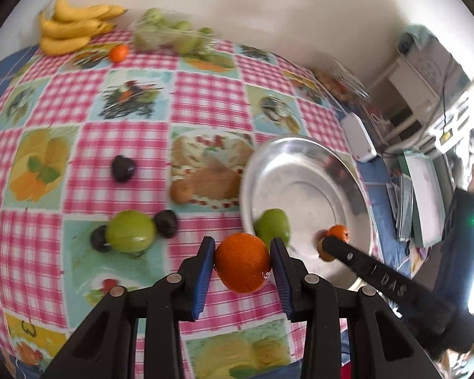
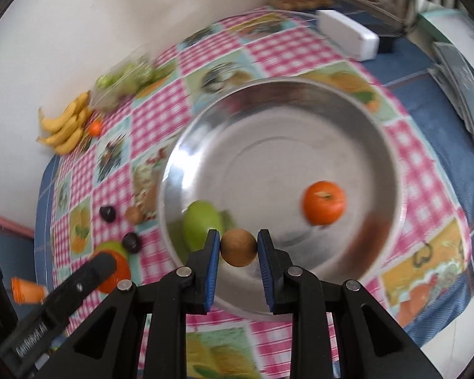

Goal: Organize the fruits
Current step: 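Carry the kiwi and tangerine over the steel bowl with both tools, then lower the kiwi and tangerine into the bowl and open both tools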

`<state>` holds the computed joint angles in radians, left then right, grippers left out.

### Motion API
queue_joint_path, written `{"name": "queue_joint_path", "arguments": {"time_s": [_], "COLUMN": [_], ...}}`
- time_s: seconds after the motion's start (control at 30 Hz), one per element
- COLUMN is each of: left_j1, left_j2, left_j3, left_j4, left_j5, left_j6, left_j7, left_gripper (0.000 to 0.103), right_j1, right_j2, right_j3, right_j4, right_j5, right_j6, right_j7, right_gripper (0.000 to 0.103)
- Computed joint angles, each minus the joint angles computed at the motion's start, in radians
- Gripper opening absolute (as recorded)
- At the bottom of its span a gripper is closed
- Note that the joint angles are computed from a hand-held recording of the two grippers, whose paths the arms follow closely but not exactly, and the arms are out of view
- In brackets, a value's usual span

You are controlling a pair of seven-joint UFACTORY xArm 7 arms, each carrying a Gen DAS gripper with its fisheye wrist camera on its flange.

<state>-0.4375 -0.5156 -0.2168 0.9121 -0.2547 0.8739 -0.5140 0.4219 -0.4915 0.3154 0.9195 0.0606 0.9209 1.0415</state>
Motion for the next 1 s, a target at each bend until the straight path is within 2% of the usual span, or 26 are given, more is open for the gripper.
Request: {"name": "queue_joint_path", "arguments": {"time_s": [0.23, 0.47, 0.7, 1.0], "left_j1": [-0.006, 0.032, 0.012, -0.016], "left_j2": [0.089, 0.176, 0.263, 0.348], "left_j3": [-0.038, -0.092, -0.089, -0.073], "left_j4": [0.056, 0.102, 0.139, 0.184], "left_j5": [0.048, 0.233, 0.31, 0.344], "left_j6": [-0.058, -0.122, -0.188, -0.18], "left_j7": [-0.006, -0.09, -0.099, -0.106], "left_gripper": [0.038, 0.038, 0.039, 0.039], "right_j1": [-0.041, -0.059, -0.08, -0.103], "right_j2": [-0.061, -0.009, 0.035, 0.067], "right_j3": [-0.002, -0.006, -0.01, -0.021], "right_j4": [-0.05, -0.042, -0.035, -0.039], "right_j5": [-0.036, -0.056, -0.103, -0.145], "right_j6": [-0.041, -0.097, -0.14, -0.161], "right_j7": [0.04, 0.034, 0.032, 0.049], "right_gripper": [0.026, 0.026, 0.026, 0.026]}}
